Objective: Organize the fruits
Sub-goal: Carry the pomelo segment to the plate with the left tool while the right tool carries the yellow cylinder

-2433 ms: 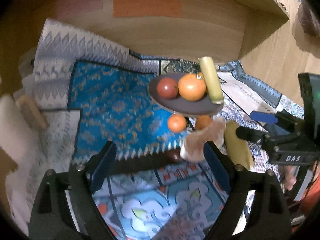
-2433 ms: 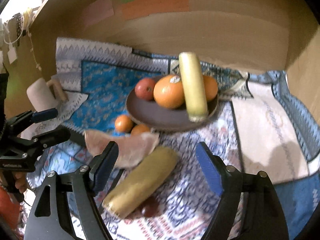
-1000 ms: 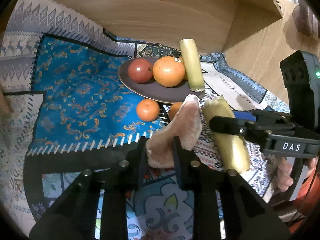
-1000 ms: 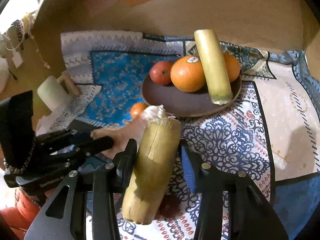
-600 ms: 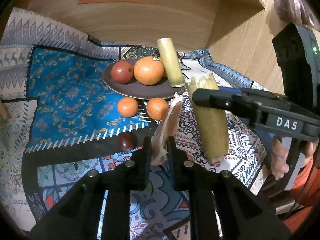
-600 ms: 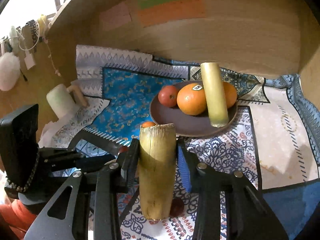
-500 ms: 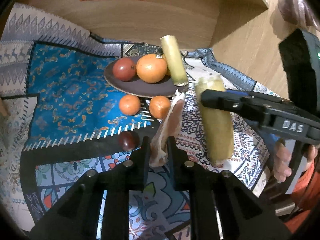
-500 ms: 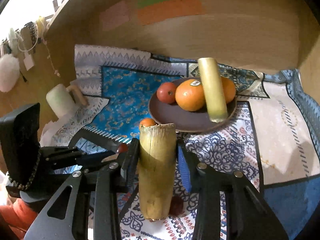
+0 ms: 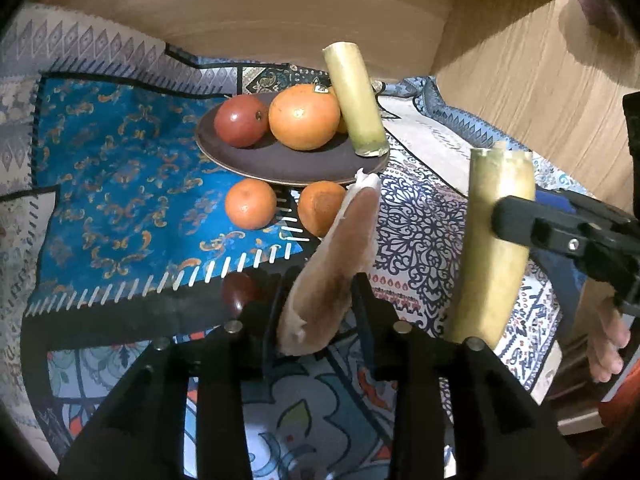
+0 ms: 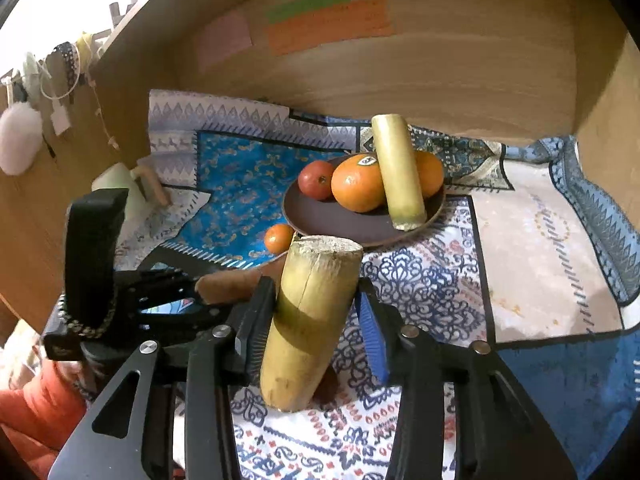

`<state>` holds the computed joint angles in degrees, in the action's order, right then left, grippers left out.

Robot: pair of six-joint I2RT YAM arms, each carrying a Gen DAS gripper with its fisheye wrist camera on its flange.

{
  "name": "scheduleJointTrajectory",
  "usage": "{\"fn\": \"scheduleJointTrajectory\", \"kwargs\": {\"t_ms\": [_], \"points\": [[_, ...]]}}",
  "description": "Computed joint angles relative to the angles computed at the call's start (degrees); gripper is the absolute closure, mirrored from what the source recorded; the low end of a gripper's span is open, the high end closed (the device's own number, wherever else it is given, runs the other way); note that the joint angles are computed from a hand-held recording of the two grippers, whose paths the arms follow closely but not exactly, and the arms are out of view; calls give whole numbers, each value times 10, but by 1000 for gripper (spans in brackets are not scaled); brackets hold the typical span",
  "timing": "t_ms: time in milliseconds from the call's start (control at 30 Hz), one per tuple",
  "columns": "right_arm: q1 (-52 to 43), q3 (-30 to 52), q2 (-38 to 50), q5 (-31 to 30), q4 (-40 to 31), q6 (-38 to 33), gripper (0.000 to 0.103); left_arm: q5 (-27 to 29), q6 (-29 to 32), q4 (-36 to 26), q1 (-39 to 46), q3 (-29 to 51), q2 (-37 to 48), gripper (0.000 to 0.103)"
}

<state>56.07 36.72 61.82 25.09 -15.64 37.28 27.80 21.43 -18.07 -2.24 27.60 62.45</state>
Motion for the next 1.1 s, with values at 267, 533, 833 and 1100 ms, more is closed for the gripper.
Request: {"fn": "scheduleJointTrajectory", "kwargs": {"t_ms": [267,533,833,1100], "points": [[-9,-7,26,-42,26,0,64,36,40,-71,38,-6,-60,84],[-35,-28,54,-95,84,2,65,4,59,-103,27,-13,-98,83],[-35,-25,68,-97,95,-4,66,-22,11,-26,-21,25,35,77],[-41,-35,39,-92,81,-3,69,-65,-12,22,-65,15,39,78]]}}
